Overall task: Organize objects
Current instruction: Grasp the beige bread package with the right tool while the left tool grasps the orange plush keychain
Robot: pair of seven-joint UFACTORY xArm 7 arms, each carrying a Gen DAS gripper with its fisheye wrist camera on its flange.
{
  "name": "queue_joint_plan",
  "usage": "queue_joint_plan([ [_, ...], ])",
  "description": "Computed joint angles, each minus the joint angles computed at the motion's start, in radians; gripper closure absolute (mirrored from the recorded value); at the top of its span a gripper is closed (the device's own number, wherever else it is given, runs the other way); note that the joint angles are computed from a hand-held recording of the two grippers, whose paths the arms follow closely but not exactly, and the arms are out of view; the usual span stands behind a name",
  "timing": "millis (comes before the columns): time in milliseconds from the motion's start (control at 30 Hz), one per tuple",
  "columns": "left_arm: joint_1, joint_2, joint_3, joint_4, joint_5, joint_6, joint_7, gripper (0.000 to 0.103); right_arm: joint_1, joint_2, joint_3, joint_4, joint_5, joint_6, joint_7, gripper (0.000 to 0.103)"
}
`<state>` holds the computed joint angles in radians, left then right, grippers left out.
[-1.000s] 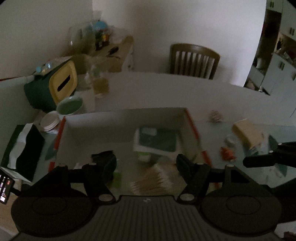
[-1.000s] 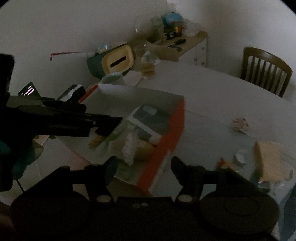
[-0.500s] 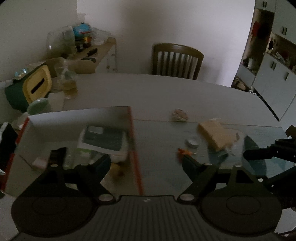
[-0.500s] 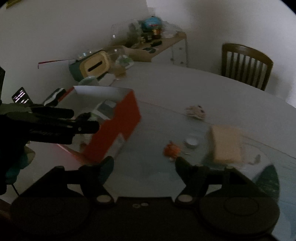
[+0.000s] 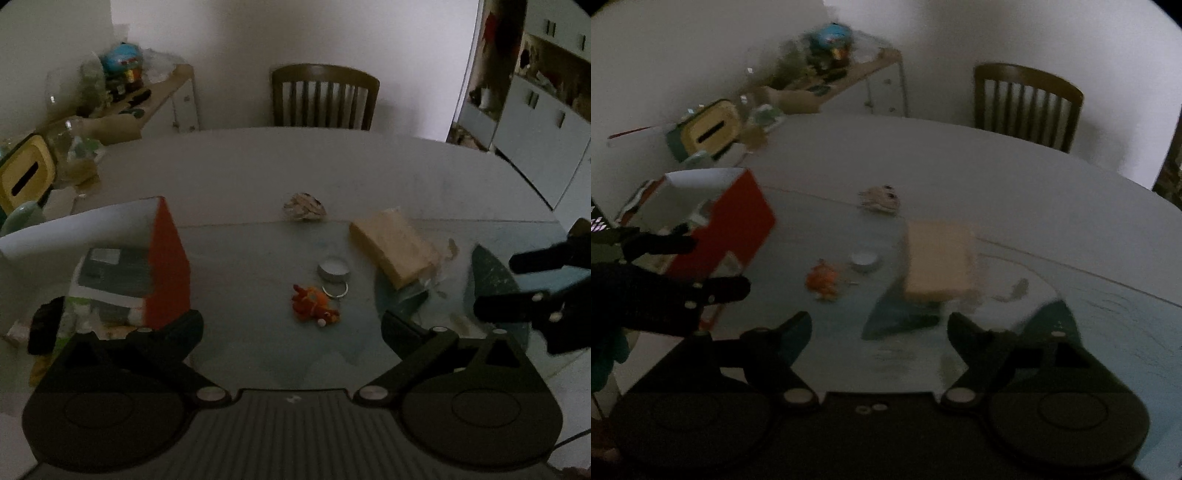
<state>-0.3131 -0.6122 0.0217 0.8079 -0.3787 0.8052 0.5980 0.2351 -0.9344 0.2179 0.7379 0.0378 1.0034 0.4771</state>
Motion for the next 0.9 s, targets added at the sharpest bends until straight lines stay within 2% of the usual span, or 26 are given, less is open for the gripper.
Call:
queue_joint_plan([
  [200,-0.011,0.070,-0.043,-0.011,0.013,-0.069,-0.032,0.000,-0.030,0.029,-0.030,-0.042,-0.029,-0.061,-0.031,0.016],
  [467,-0.051,0.164,-0.071,-0.019,0.026,-0.155,-0.012,0.000,-0.050,0.168,-0.068,-0.055,-0.029,-0.172,-0.072,0.015],
  [567,-0.058,0.202,-0.077,-0.014,0.034,-0.172,0.003,0.000,-0.054,0.226,-0.077,-0.048,-0.024,-0.184,-0.080,0.015],
  [767,-0.034,0.291,-0.102,0.023,0.066,-0.179,-0.052,0.000,-0.072,0.308,-0.087,-0.030,-0.035,-0.192,-0.086,0.015],
  [900,-0.033,0.313,-0.106,0.023,0.073,-0.190,-0.042,0.000,-0.078,0.331,-0.094,-0.028,-0.037,-0.196,-0.092,0.015],
])
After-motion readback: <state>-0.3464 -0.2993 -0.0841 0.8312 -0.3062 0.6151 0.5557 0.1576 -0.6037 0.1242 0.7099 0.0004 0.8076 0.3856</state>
